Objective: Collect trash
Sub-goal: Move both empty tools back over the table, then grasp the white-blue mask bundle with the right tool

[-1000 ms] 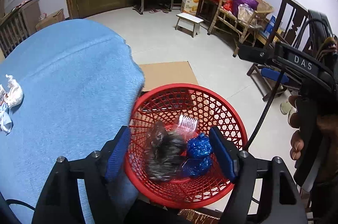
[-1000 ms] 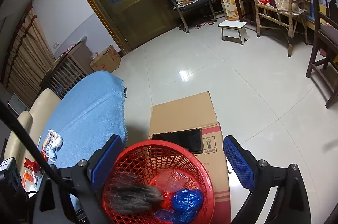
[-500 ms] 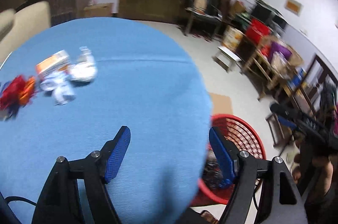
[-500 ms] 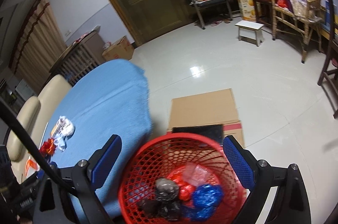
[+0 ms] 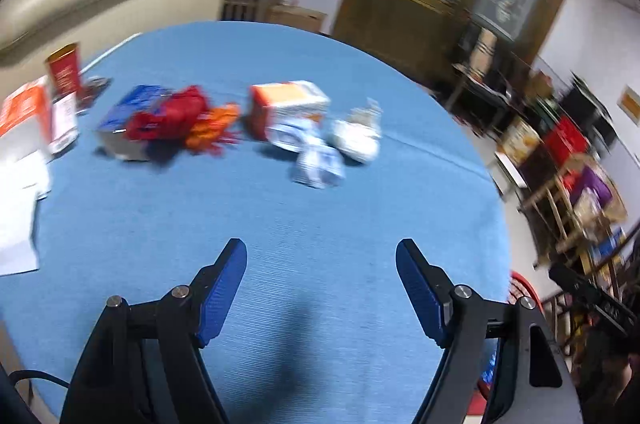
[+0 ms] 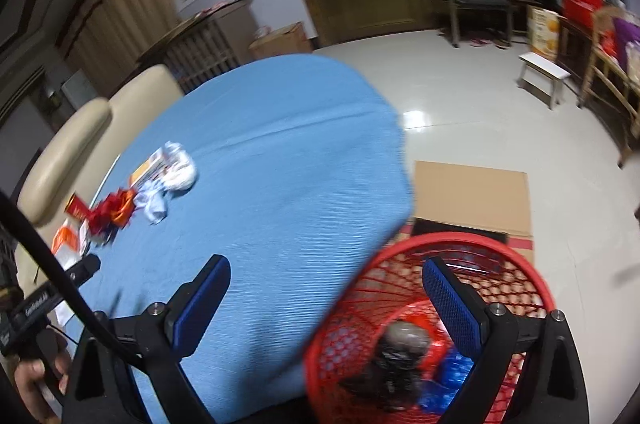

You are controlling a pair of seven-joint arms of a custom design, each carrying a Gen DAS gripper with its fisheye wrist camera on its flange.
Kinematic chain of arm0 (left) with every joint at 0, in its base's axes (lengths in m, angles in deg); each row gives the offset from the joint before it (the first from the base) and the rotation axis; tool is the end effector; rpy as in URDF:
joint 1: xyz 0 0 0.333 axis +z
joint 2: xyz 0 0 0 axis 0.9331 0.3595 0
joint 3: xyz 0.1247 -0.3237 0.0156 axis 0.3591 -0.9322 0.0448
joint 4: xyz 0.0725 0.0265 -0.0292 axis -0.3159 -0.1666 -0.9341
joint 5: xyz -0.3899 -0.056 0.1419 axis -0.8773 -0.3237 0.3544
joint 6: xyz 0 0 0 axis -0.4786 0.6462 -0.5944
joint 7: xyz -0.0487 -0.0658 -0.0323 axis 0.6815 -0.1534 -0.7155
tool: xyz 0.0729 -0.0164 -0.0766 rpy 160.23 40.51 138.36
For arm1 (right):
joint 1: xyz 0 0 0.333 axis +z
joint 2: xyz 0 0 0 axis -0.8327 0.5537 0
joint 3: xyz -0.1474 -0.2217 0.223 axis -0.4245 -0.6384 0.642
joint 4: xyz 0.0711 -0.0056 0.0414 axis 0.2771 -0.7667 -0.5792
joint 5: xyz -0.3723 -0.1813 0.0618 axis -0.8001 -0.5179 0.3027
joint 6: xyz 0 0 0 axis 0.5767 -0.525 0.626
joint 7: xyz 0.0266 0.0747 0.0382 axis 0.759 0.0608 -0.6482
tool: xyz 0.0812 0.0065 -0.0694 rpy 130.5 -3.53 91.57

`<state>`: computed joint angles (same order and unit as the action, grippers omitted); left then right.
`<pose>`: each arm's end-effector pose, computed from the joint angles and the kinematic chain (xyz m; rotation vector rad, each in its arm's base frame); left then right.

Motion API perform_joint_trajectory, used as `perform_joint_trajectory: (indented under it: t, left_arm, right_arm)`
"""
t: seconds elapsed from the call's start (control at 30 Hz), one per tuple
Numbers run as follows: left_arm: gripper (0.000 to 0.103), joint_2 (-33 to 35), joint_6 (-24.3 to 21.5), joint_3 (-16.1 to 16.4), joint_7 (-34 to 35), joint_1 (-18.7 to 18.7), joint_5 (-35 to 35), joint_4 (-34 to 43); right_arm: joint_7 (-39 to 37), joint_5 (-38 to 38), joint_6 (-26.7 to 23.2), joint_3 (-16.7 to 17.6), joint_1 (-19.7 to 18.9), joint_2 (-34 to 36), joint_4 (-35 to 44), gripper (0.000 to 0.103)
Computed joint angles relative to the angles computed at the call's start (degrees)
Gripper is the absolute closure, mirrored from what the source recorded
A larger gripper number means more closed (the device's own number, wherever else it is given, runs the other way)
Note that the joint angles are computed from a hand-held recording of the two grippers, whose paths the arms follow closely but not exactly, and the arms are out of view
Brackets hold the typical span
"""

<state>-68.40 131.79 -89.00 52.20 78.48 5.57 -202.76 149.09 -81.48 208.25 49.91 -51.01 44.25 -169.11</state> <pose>0.6710 -0.0549 0.3788 -1.8293 1.9989 -1.0284 0.5361 0.0625 0.4450 -1.4172 2.0200 -0.4610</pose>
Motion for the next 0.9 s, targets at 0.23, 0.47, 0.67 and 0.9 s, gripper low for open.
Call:
perform_joint_trajectory:
  t: [0.23,0.47,0.67,0.9]
  left_arm:
    - [0.025,3.0,2.05,4.9,-9.46,0.15,6.54,3.42]
    - [0.025,6.82,2.61,9.77,-20.95,-1.34,18.54,8.03]
    - [0.025,6.73,3.5,5.2,-22.0,3.42,21.34,6.66]
    - [0.025,8.09,2.86,4.2,-24.45,5.73,23.84,8.59]
  right_arm:
    - [-6.44,4.28,-1.44,0.55,3.91,4.69,5.38,0.005]
    - [-14.77,9.61,-3.82,1.86,6.15,8.85,10.73,0.005]
    - [-22.75,14.33,-7.14,4.84,6.48,16.32,20.64,0.005]
    - [-27.47,12.98,-11.14,5.62,8.59,27.19,35.28,0.005]
